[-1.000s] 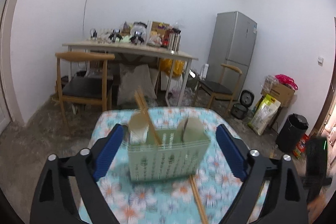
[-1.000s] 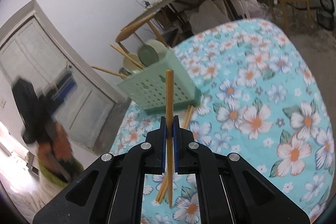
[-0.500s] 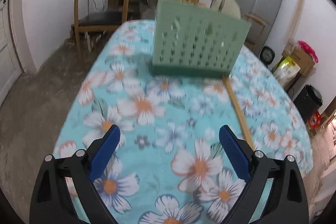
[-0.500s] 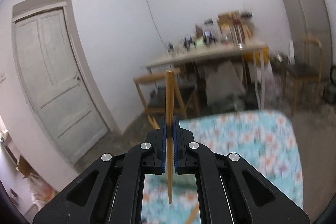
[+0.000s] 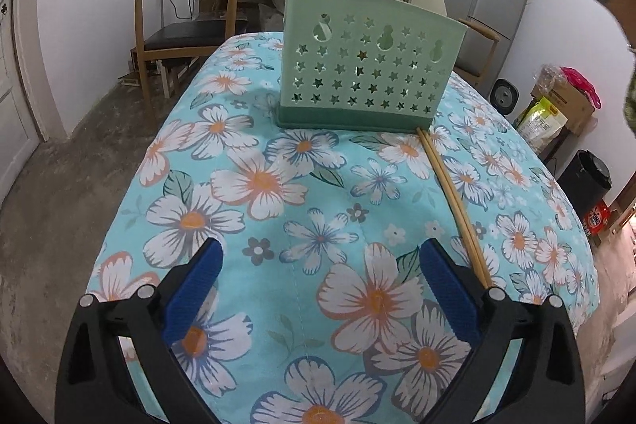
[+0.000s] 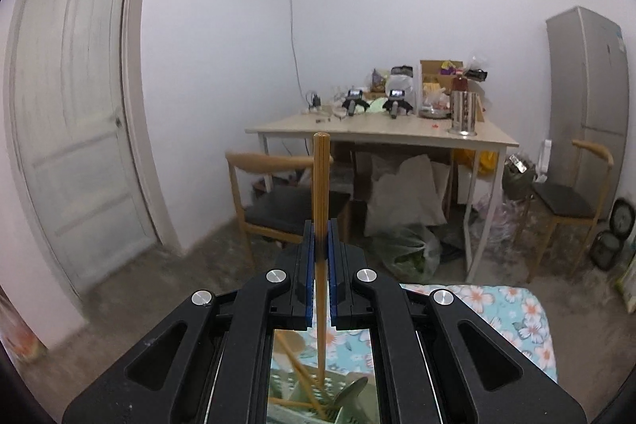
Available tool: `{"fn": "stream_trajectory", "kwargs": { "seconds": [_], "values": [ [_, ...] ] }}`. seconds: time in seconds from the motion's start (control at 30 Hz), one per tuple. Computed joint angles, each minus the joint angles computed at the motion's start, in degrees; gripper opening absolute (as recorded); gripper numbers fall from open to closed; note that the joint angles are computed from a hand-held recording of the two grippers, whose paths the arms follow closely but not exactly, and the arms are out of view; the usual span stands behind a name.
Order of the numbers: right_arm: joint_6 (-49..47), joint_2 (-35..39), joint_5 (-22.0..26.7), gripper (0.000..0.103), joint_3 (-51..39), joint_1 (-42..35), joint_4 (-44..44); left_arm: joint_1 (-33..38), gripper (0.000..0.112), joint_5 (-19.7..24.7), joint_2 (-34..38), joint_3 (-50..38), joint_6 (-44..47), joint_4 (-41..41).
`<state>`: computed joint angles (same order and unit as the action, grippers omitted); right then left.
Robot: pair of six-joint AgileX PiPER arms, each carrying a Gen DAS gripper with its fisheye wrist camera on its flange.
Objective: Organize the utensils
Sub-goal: 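Lower the chopstick into the green holder with the right tool and open it, then move the right tool to the chopstick bundle and grasp a chopstick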
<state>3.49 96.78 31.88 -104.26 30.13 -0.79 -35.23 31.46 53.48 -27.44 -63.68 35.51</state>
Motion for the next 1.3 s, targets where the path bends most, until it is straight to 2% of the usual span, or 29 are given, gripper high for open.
{"fn": "stream_trajectory", "kwargs": {
  "seconds": [0.13, 0.27, 0.3, 0.37, 0.4, 0.43, 0.6, 0.73, 0.83, 0.93, 1.07, 1.1, 1.3],
  "values": [
    [3.1, 2.8, 1.0, 0.004, 0.6, 2.2, -7.5, -0.2, 0.097, -0.2, -0.1, 0.2, -0.1, 0.5],
    [3.6, 4.6, 4.1, 0.004, 1.5, 3.7, -11.2, 0.7, 0.097, -1.1, 0.0, 0.5, 1.0, -0.2],
    [4.0, 4.7, 4.8, 0.007, 1.5, 4.0, -12.0, 1.2, 0.097, -1.5, 0.1, 0.5, 1.7, -1.0],
    [4.0, 4.5, 6.1, 0.019, 1.6, 4.2, -12.1, 2.1, 0.097, -1.9, 0.2, 0.6, 3.2, -2.3],
    [4.4, 4.1, 6.1, 0.028, 1.9, 4.0, -12.3, 2.4, 0.097, -2.1, 0.2, 0.6, 3.7, -2.8],
    [4.4, 3.8, 6.2, 0.033, 1.9, 3.7, -11.8, 2.5, 0.097, -2.2, 0.3, 0.6, 3.7, -2.9],
    [2.2, 0.5, 6.2, 0.039, 3.6, 1.3, -6.4, 2.6, 0.097, -1.8, 0.7, 0.3, 3.3, -3.3],
    [-2.5, -5.8, 4.7, 0.044, 9.6, -2.2, 2.9, 1.9, 0.097, -1.1, 0.7, 0.1, 2.2, -2.7],
    [-10.1, -12.1, 5.2, 0.046, 16.6, -6.9, 15.3, 1.7, 0.097, -0.6, 0.9, -0.2, 2.4, -3.1],
    [-16.0, -17.3, 8.2, 0.047, 23.7, -11.5, 25.2, 1.3, 0.097, 0.2, 1.3, -0.6, 2.2, -3.2],
    [-25.0, -20.6, 16.9, 0.048, 35.5, -19.9, 40.7, -0.5, 0.097, 2.6, 3.0, -1.8, 0.6, -2.1],
    [-25.9, -20.9, 18.1, 0.048, 38.1, -21.0, 42.3, -1.2, 0.097, 3.7, 4.2, -2.4, 0.2, -1.7],
    [-35.1, -21.7, 19.4, 0.046, 57.5, -25.6, 53.6, -3.1, 0.097, 6.3, 9.4, -3.9, 0.4, -2.0]
  ]
}}
